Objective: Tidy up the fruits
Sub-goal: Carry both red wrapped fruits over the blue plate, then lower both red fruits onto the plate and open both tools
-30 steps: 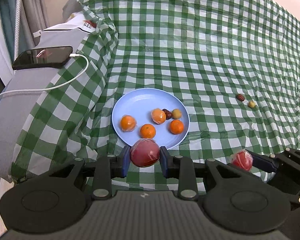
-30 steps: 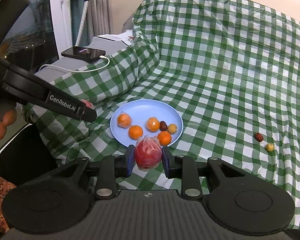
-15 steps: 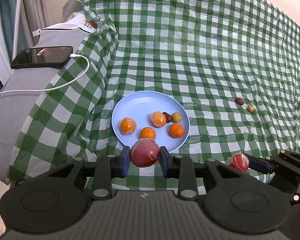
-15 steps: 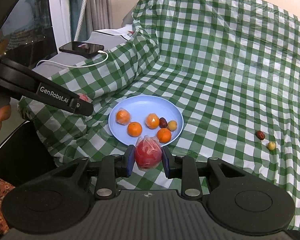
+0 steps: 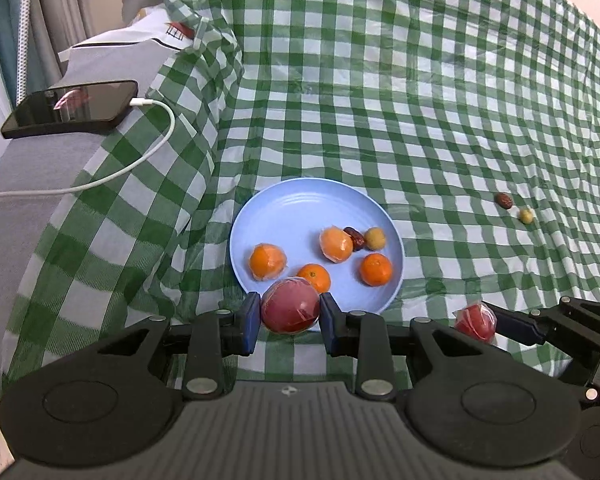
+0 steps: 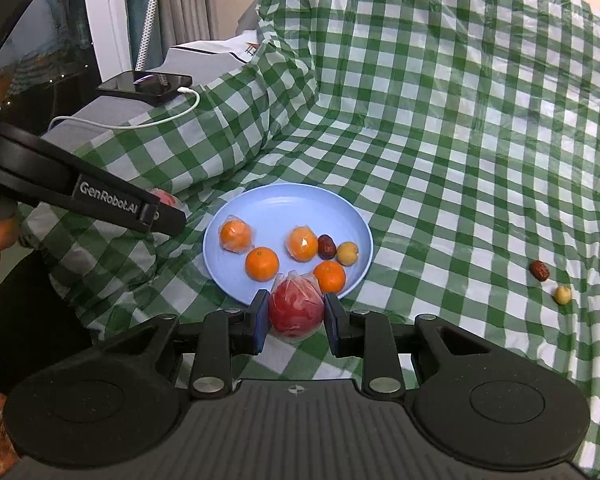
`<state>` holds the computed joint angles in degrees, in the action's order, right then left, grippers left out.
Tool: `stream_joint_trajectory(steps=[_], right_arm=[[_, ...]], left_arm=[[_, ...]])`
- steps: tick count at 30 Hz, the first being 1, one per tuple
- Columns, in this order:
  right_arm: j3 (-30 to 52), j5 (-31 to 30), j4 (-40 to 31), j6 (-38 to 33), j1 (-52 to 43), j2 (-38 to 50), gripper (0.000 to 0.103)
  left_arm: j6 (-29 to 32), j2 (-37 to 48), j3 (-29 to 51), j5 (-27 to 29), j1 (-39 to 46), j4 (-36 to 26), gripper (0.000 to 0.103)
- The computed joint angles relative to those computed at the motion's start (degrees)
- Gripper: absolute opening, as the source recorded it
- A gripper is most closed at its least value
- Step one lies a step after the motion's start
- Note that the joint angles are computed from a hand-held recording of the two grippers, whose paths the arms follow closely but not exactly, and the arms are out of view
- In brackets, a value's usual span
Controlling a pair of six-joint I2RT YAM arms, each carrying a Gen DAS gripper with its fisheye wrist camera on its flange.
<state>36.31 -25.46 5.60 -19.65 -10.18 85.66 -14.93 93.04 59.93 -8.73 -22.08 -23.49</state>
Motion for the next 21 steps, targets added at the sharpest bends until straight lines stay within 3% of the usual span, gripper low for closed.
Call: stream_joint_trajectory(steps=[21], right_arm=[[24.88, 5.37, 2.03, 4.7, 5.72, 29.12, 0.03]], left_arm=[[5.73, 27.78, 23.1, 1.77, 4.08, 0.67, 0.034]])
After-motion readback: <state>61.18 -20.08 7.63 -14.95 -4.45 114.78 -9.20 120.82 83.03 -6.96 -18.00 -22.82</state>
